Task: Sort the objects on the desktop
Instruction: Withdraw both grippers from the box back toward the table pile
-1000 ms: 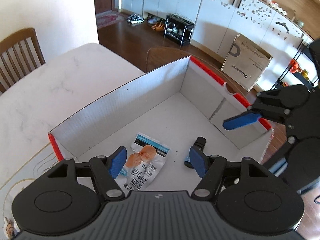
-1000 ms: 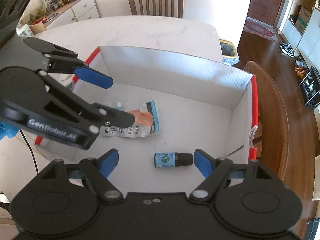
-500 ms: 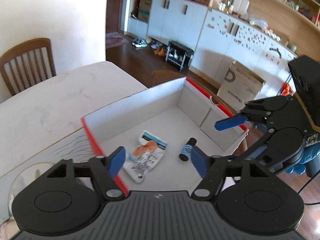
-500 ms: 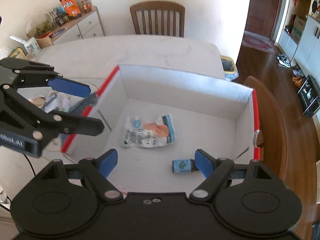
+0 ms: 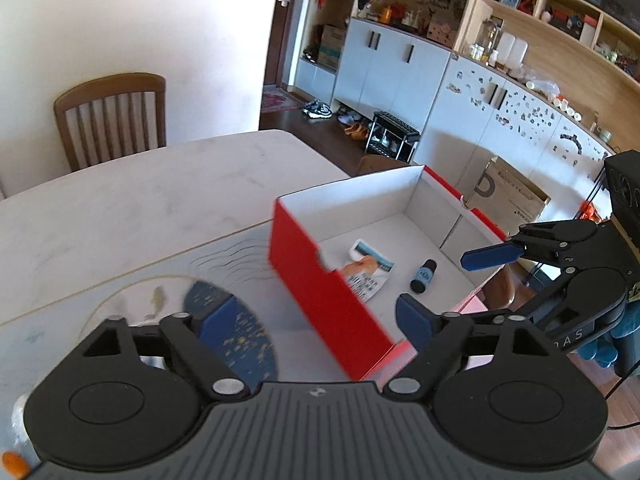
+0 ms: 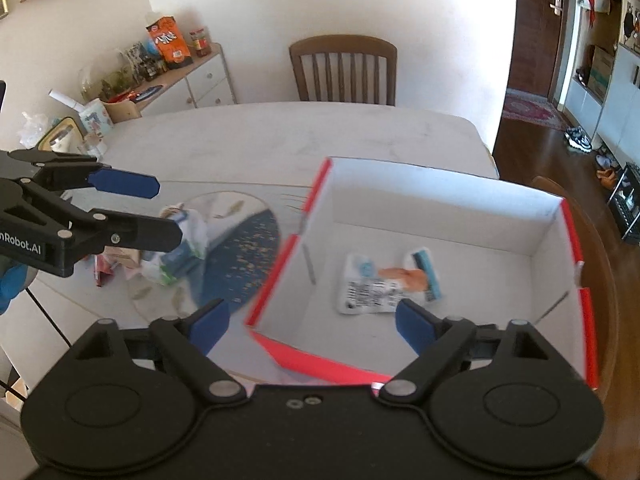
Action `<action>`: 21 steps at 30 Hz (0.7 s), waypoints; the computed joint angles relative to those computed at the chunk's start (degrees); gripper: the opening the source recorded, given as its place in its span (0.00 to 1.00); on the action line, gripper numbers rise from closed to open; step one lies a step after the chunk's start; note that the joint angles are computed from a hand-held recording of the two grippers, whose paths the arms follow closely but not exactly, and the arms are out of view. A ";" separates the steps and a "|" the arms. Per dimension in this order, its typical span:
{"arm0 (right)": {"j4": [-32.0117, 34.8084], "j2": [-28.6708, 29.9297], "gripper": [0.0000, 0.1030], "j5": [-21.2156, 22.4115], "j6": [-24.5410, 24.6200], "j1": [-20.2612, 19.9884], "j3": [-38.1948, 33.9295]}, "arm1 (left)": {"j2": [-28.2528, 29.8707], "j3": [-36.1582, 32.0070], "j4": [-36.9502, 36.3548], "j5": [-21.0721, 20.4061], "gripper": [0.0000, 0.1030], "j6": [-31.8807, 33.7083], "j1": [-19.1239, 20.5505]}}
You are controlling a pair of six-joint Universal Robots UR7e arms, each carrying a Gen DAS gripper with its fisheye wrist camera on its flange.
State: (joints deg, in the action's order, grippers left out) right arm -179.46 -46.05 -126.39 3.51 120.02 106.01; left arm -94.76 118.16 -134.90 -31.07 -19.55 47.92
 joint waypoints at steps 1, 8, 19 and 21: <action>-0.37 0.84 0.89 -0.43 0.05 0.51 -0.63 | -1.27 0.72 1.05 0.42 0.86 -0.83 -0.29; -1.07 6.03 0.90 -1.15 3.87 3.01 -5.29 | -10.08 4.28 9.65 1.16 1.00 -6.38 -1.32; 2.41 13.05 0.90 -4.14 10.13 6.13 -13.07 | -23.56 9.54 23.65 5.44 1.00 -12.96 -4.21; 2.63 14.36 0.90 -4.67 11.00 6.53 -14.48 | -25.89 9.96 26.08 5.34 1.00 -14.47 -4.26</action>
